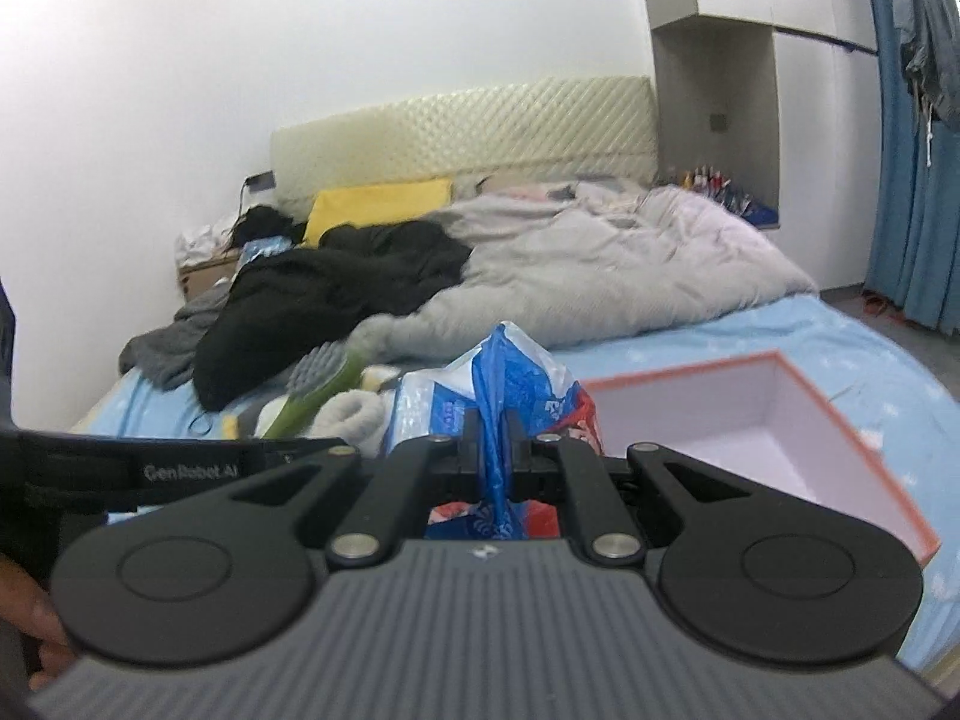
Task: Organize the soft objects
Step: 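Carry both items over the pink box and open both tools to drop them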
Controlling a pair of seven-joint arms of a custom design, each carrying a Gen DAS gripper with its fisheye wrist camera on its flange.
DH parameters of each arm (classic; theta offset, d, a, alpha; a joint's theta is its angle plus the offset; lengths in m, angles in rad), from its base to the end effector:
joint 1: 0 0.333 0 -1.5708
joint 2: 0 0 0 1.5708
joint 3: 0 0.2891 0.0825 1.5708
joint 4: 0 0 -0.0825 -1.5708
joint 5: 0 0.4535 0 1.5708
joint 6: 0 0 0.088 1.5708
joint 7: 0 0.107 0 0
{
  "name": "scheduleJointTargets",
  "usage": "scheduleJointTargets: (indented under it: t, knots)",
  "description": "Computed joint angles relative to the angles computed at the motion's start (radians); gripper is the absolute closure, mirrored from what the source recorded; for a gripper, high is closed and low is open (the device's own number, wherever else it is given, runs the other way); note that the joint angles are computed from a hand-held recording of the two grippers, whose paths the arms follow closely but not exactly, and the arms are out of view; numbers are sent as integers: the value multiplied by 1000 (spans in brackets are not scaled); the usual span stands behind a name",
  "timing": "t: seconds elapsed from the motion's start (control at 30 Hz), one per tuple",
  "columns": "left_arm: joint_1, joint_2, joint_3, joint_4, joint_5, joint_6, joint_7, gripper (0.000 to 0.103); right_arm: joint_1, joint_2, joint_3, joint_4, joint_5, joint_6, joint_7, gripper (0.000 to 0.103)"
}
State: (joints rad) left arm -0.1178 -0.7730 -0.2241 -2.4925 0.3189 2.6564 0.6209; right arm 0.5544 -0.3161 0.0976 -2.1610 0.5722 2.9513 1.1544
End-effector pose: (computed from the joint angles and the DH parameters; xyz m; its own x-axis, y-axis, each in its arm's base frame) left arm 0.4274 -0.1768 0.6076 0.2066 -0.9289 0.3074 -0.5092 -0.3703 -0.7769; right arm 0.4793 0.3279 0.6108 0.6199 -0.7709 -0.1462 -0.4161 -0.1650 -0.8942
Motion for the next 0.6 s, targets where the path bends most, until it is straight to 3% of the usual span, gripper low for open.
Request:
scheduleJointTargets:
  t: [0.17,0.33,0.6]
  knots:
    - [2,191,19,161,-5,47,57,84,-49,79,-4,100,-43,-22,27,94]
    - [-13,402,29,353,-23,34,142,84,-130,165,16,196,-154,-94,125,94]
    - [-43,701,47,612,-159,-69,276,84,-199,268,15,289,-339,-231,270,94]
